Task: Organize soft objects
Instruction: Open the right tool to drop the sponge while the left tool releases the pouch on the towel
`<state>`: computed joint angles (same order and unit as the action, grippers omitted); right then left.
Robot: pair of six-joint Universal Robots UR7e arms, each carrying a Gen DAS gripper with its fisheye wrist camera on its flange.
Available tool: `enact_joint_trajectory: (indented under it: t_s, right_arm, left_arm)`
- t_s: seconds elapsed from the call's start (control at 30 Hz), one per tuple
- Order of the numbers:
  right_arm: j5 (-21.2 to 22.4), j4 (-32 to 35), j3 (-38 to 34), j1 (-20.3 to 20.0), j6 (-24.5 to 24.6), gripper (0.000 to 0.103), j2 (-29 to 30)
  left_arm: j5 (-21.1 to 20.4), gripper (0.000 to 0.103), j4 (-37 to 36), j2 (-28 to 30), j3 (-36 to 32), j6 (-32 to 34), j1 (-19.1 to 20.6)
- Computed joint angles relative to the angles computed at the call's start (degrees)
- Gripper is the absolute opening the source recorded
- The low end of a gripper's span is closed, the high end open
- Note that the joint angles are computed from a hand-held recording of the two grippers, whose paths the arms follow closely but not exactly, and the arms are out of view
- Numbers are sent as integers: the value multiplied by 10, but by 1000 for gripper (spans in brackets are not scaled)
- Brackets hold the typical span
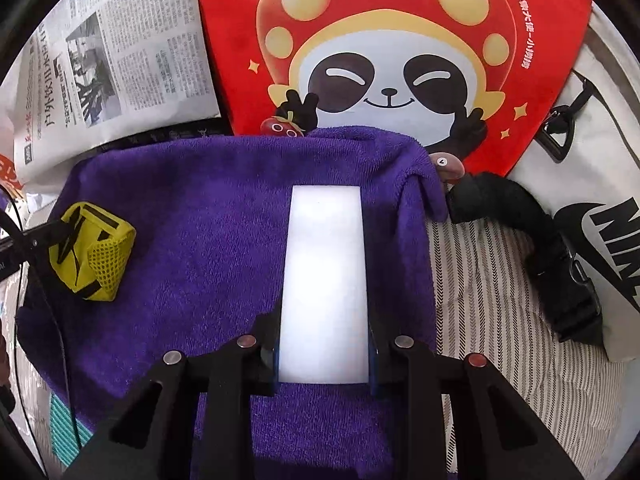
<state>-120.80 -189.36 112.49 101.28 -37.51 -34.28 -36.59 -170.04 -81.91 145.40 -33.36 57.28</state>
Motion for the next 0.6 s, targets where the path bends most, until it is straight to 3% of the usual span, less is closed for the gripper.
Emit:
enact_joint_trajectory:
  t_s: [0.07, 0.13, 0.2, 0.37, 0.5, 0.6]
  right_arm:
    - [-2, 18, -4, -1, 3, 34, 1]
    - [0, 17, -1, -2, 5, 41, 0]
    - [2, 18, -1, -3, 6, 53, -2]
    - [6, 10, 10, -2, 2, 57, -9]
    - [-5, -15, 21, 12, 1, 62, -10]
    - [-4, -26, 34, 17, 3, 67, -22]
  left_arm:
    - [1, 17, 6, 2, -3, -7, 0]
    - [6, 27, 14, 5, -4, -16, -1]
    - [6, 31, 23, 0, 2, -28, -2]
    - [-4, 32, 49, -20, 13, -45, -11]
    - [11, 46, 114, -50, 23, -91, -37]
    - [15, 47, 149, -74, 32, -116, -55]
